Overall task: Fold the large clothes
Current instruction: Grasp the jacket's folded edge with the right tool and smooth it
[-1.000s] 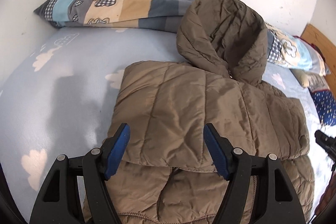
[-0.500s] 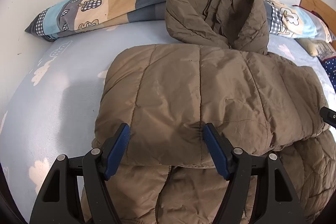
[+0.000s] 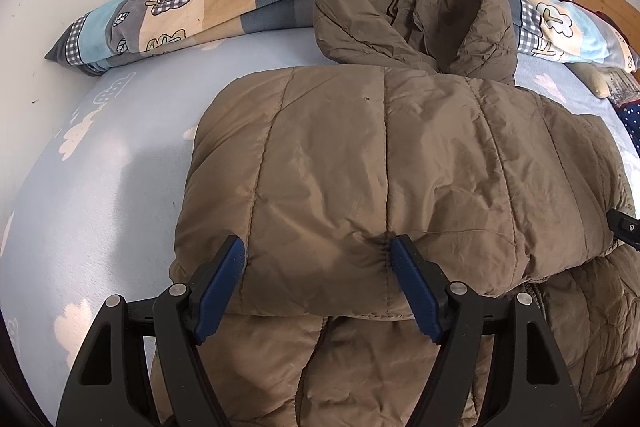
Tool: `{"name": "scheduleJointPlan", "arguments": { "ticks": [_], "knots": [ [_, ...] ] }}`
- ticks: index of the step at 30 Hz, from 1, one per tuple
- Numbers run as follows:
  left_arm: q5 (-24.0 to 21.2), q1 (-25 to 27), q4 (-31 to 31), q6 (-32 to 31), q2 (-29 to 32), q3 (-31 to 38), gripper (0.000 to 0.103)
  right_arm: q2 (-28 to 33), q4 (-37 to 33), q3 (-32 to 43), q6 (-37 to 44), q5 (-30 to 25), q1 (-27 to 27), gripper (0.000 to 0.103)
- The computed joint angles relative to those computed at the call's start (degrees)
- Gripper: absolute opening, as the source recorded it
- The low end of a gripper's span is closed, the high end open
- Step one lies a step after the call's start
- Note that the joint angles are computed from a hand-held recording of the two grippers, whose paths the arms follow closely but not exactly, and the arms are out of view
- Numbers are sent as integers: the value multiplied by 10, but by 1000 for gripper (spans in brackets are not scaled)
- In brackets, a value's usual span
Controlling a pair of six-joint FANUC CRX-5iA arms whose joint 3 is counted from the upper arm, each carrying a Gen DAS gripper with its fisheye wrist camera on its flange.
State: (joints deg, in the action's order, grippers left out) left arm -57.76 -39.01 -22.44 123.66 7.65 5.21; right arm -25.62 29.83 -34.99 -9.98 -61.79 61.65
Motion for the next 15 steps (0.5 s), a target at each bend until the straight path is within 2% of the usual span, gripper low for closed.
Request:
{"name": "scheduleJointPlan", "arguments": {
  "ticks": [3, 5, 9, 15],
  "knots": [
    [-4, 0, 2, 1, 3, 3, 76, 3, -2, 1, 3, -3, 1, 44],
    [-9, 1, 3, 5, 6, 6, 78, 6, -12, 4, 5, -10, 0, 54],
    [-12, 9, 17, 4, 9, 7, 80, -9, -17, -11, -10, 12, -5, 54],
    [-3, 20, 39, -5, -3, 2, 80, -13, -12, 7, -22, -20, 9, 55]
  ]
}}
